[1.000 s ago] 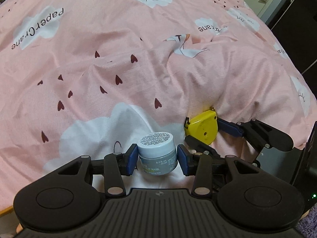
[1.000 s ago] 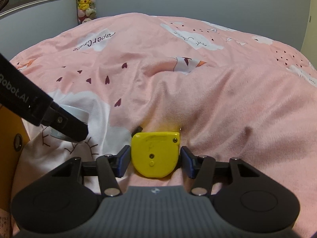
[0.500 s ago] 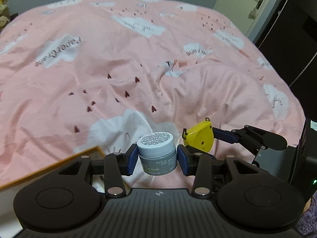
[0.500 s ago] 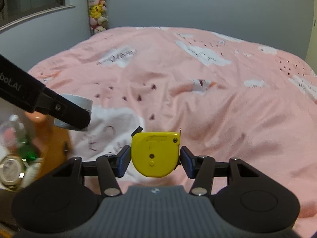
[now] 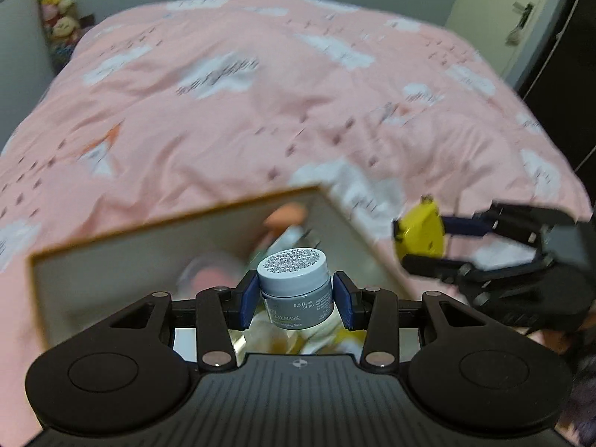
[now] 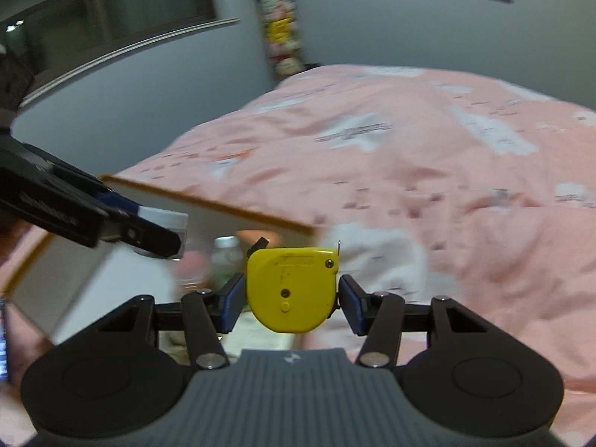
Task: Organize rigid objects
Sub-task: 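Lower the jar into the orange box and open the left tool while the right tool carries the tape measure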
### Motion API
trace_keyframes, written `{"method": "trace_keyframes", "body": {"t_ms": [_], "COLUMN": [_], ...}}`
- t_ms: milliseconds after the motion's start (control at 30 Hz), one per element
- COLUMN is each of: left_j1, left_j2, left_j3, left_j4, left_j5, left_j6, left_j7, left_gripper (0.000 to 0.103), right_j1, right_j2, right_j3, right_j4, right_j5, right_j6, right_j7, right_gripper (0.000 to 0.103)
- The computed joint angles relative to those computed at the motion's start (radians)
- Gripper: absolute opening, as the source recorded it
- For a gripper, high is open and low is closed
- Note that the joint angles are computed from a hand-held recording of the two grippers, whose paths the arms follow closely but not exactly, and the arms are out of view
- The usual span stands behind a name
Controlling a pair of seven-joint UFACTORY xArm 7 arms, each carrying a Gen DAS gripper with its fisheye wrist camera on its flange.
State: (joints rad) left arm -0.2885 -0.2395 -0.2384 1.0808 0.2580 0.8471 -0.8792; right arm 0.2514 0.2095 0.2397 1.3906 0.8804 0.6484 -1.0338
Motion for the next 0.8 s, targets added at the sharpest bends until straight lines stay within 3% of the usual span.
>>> {"method": "trace_keyframes", "body": {"t_ms": [100,200,367,800], "left_j1": [-0.01,-0.015,-0.033,-0.002], "left_j2": [-0.053,-0.063,-0.028,0.101], "left_j3": [0.018,0.028,0.065,0.124], "left_j4": [-0.054,-0.087,-0.125,-0.05], "left_j5": [-0.07,-0.147,-0.297,-0.568], "left_j6": [0.047,0.086,0.086,0.215], "left_j7": [0.022,0.034,0.14,0.318], "left_gripper": [0.048,0.048,0.048,0.048], "right_j1": [0.012,0.038,0.063,0.089], "right_j2": [0.007,0.012,0.029,0.115], "right_j3": [0.007,0.014,0.023,0.039], "right_j4": [0.027,0.031,0.038,0.098], "right_j5": [-0.022,-0.058,-0.106,-0.241], "right_j6": [0.078,0.084,0.105,0.143], "right_j7": [0.035,0.056,0.074,0.147], "right_gripper": [0.054,0.054,0.054,0.054]}}
